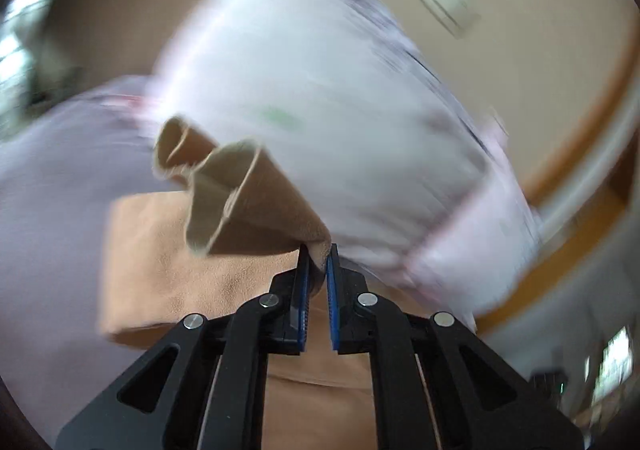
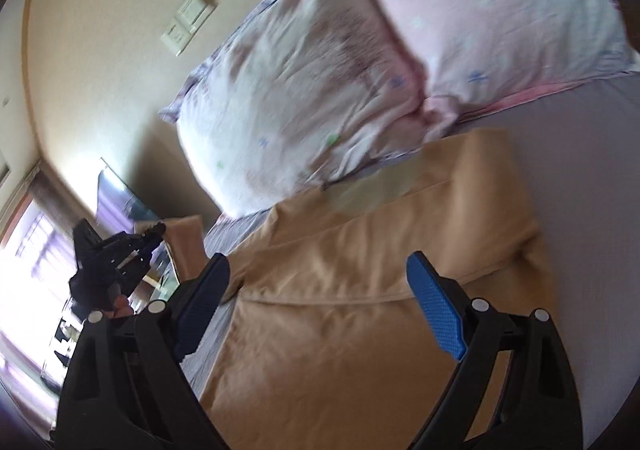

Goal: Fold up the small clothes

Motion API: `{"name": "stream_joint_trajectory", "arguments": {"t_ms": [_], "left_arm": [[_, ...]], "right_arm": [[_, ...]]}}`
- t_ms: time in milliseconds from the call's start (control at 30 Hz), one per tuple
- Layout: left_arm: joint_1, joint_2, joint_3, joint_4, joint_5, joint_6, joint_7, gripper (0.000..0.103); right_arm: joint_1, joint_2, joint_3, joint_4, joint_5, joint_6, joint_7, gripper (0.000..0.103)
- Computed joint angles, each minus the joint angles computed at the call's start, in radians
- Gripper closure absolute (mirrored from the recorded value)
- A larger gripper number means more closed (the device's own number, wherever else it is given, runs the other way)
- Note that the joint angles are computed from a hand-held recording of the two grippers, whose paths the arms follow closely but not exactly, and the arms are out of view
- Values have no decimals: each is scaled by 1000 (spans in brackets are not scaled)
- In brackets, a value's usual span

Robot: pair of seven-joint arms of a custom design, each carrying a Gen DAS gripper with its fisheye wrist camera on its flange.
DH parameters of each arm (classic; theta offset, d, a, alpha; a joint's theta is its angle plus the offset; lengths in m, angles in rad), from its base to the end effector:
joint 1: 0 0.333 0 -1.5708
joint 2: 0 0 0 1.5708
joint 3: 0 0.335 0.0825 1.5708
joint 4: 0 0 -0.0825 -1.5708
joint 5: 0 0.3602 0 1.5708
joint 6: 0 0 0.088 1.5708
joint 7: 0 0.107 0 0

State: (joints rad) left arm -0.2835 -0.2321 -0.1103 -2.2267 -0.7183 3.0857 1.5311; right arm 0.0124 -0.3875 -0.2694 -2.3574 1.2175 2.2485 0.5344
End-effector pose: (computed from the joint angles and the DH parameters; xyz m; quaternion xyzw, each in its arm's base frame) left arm 0.4737 -0.1446 0.6159 -0.6926 0.4958 -0.5133 0.1052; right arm 0.4265 -0.0981 0.5447 -0.6160 0.5758 -0.0145 0.5374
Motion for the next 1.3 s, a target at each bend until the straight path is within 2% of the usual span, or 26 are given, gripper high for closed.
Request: {"name": "stream_joint_trajectory", "arguments": {"t_ms": [33, 67, 100, 167, 200, 233, 267, 333, 367, 467, 500, 533, 567, 600, 633, 700, 733, 800, 833, 867, 900, 1033, 1167, 1233, 1267, 1300], "left_arm": [[-54, 70, 2, 73, -12, -20, 57, 96], [-77, 152, -22, 153, -1, -58, 91, 96], [-76, 224, -54, 223, 52, -114, 77, 96], [-91, 370, -84, 378, 230, -293, 4, 95], [-78, 440, -125, 456, 347, -395, -54, 95], [-92, 476, -131, 499, 403, -461, -75, 95], [-121, 484, -116, 506, 434, -485, -84, 95], [-106, 442, -152, 447, 434, -446, -27, 93], [-91, 394, -170, 390, 399, -407, 15, 84], [-51, 264, -192, 252, 227, -315, 166, 43], [-47, 219, -179, 201, 243, -256, 157, 32], [-36, 189, -159, 158, 329, -207, 87, 29], [9, 170, -163, 124, 486, -167, -53, 27], [72, 168, -180, 119, 620, -170, -188, 27], [99, 165, -166, 118, 683, -195, -280, 27], [102, 172, -111, 118, 636, -227, -304, 27], [114, 179, -105, 122, 657, -241, -333, 27], [138, 188, -95, 116, 720, -279, -402, 27], [137, 194, -88, 115, 687, -296, -379, 27], [134, 204, -83, 121, 645, -309, -348, 27], [131, 208, -83, 116, 619, -320, -324, 27], [124, 217, -87, 101, 695, -303, -370, 27], [115, 222, -89, 89, 652, -283, -336, 27], [111, 233, -90, 91, 664, -286, -338, 27], [109, 237, -90, 92, 686, -291, -353, 27], [107, 240, -89, 93, 717, -292, -374, 27]], "right_arm": [[-6, 4, -2, -1, 6, 18, 0, 13], [-13, 12, -4, 2, 9, 34, 5, 13], [-23, 31, -8, 10, 6, 52, 21, 13], [-39, 70, -15, 32, -5, 58, 52, 13], [-46, 89, -19, 44, -11, 49, 64, 13], [-57, 115, -23, 64, -24, 31, 88, 13], [-67, 132, -23, 79, -33, 13, 102, 13], [-88, 174, -24, 119, -51, -38, 123, 14], [-97, 199, -18, 143, -65, -57, 135, 19], [-114, 241, 20, 188, -118, -72, 151, 32], [-115, 249, 37, 197, -139, -55, 161, 34], [-113, 257, 56, 202, -168, -23, 171, 38], [-111, 265, 71, 205, -194, 11, 180, 42], [-106, 276, 85, 208, -222, 52, 191, 44], [-102, 289, 96, 214, -250, 82, 206, 47], [-97, 321, 107, 230, -290, 97, 219, 52], [-95, 331, 114, 230, -315, 111, 230, 55], [-88, 341, 132, 216, -377, 155, 253, 70], [-84, 342, 138, 206, -403, 175, 255, 86], [-80, 333, 141, 189, -400, 197, 230, 94], [-76, 325, 140, 181, -386, 202, 198, 95], [-54, 267, 120, 158, -249, 255, 74, 97], [-23, 247, 117, 159, -187, 382, 15, 101], [-15, 266, 125, 164, -227, 439, 49, 101], [-18, 282, 124, 173, -271, 427, 98, 101], [-24, 300, 112, 188, -282, 372, 126, 101]]}}
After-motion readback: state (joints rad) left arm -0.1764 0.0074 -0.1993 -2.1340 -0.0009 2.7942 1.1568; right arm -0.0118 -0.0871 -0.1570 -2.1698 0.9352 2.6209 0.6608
